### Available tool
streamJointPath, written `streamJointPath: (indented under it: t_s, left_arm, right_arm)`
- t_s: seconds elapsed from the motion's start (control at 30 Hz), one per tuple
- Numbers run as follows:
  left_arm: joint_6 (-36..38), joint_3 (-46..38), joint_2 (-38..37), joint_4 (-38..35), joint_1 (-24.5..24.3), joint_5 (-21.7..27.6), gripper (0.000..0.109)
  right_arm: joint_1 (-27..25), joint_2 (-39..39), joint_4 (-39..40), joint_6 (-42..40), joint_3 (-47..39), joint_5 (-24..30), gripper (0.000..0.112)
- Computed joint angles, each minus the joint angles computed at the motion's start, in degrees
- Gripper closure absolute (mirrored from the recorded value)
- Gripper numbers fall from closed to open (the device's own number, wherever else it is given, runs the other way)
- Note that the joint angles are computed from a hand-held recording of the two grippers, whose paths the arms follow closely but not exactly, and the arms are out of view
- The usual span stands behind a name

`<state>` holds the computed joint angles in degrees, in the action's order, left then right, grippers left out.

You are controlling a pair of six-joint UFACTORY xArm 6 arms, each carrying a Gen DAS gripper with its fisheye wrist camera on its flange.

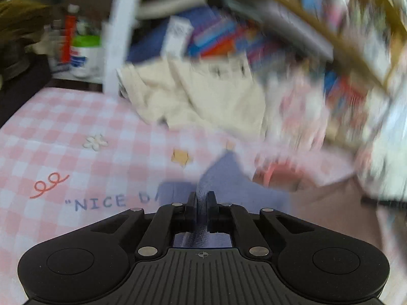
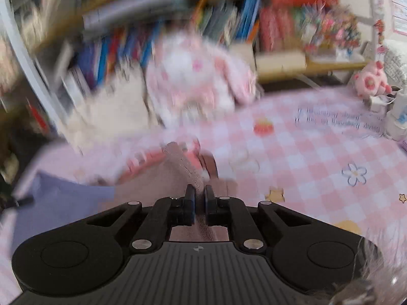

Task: Fold clothes
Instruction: 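Lower the folded hem onto the sweater and open both grippers, then move both grippers to the lavender and mauve side edges of the folded sweater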

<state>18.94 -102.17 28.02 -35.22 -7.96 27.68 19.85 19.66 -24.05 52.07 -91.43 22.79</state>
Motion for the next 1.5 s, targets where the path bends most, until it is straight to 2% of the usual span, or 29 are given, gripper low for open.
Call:
streamJointPath:
  t_s: [0.07,0.1,0.17,0.23,0.3,0.4,0.5,0.6,0.63,0.67,0.7,0.77,0.8,0.83,0.93,1.0,1.07,1.13,1.17,1.2,1.3,1.4,1.43,1.5]
  left_arm:
    - [-5.2,-2.9,2.8,5.1,0.5,2.8,0.103]
    - [-8.3,-4.9,4.5,9.0,0.4,4.3,0.103]
    - [-11.1,-7.2,6.8,13.8,0.1,5.4,0.095]
    - [-11.0,-7.4,6.7,14.9,-0.1,5.5,0.091]
    - [-9.1,-6.7,5.6,13.7,0.1,5.8,0.085]
    - [-6.2,-5.1,4.4,13.6,-0.2,2.2,0.083]
    - [-8.2,-11.3,8.3,20.5,-1.0,5.1,0.082]
    - [-9.8,-18.6,13.0,24.8,-1.7,8.9,0.084]
    - [-9.1,-20.1,13.9,23.9,-1.8,9.3,0.09]
    - [-9.2,-20.9,14.5,23.2,-1.9,9.1,0.104]
    - [-10.6,-21.3,14.7,23.4,-1.9,8.8,0.105]
    - [-18.7,-20.3,14.7,26.9,-1.6,7.0,0.104]
    - [-21.8,-21.0,15.3,28.5,-1.5,7.7,0.104]
    - [-23.3,-22.2,16.3,30.0,-1.5,9.2,0.103]
    - [-23.7,-22.2,16.8,34.5,-2.3,8.4,0.097]
    - [-23.0,-21.1,15.7,31.9,-1.9,7.9,0.089]
    - [-24.1,-14.7,11.4,28.6,-1.1,4.8,0.067]
    - [-22.8,-6.0,5.7,24.9,-0.6,0.5,0.052]
    - [-21.5,-1.6,2.8,23.7,-0.5,-1.6,0.051]
    - [-20.1,2.1,0.4,22.2,-0.4,-2.8,0.05]
    - [-17.9,5.3,-1.5,17.3,-0.2,0.0,0.052]
    - [-17.4,6.2,-1.2,16.0,-0.5,0.7,0.064]
    - [-17.4,6.3,-1.3,15.5,-0.5,1.0,0.076]
    - [-17.6,6.7,-1.8,15.4,-0.6,1.6,0.079]
  right_arm:
    - [-0.5,0.7,-0.4,2.1,-0.5,0.4,0.105]
    - [-0.5,2.8,3.1,-0.3,-2.7,2.5,0.105]
    - [-0.5,7.0,8.2,-4.5,-7.4,7.8,0.104]
    - [-0.5,8.1,7.8,-4.6,-8.6,9.0,0.099]
    - [-0.5,6.7,6.1,-3.3,-7.2,8.1,0.087]
    - [-0.8,4.6,5.0,-3.3,-4.7,6.1,0.085]
    - [-0.9,4.6,7.3,-5.0,-4.6,6.6,0.086]
    - [-0.5,6.3,9.2,-7.1,-6.8,10.1,0.089]
    - [-0.5,6.6,9.7,-7.4,-6.7,9.7,0.091]
    - [-0.5,6.6,10.1,-7.7,-6.6,9.6,0.091]
    - [-0.5,6.8,10.3,-8.0,-6.9,9.9,0.091]
    - [-0.5,7.1,11.6,-9.9,-7.7,10.9,0.091]
    - [-0.4,7.3,12.5,-11.1,-8.1,11.4,0.091]
    - [-0.4,7.5,13.3,-12.4,-8.5,11.9,0.091]
    - [-0.1,8.3,12.7,-14.0,-10.2,13.7,0.091]
    - [-0.2,8.4,13.0,-14.8,-10.3,13.8,0.091]
    - [-0.4,8.1,14.0,-15.5,-9.7,13.1,0.091]
    - [-0.7,7.7,15.1,-15.8,-8.5,11.8,0.09]
    - [-0.8,7.4,15.5,-15.7,-7.9,11.2,0.09]
    - [-0.8,7.2,15.8,-15.5,-7.5,10.7,0.09]
    - [-0.7,7.2,15.2,-15.3,-7.4,10.7,0.09]
    - [-0.2,7.8,14.5,-16.2,-9.2,12.8,0.09]
    - [0.0,7.7,14.7,-16.6,-9.1,13.1,0.09]
    - [0.5,7.1,14.7,-16.9,-8.4,13.4,0.089]
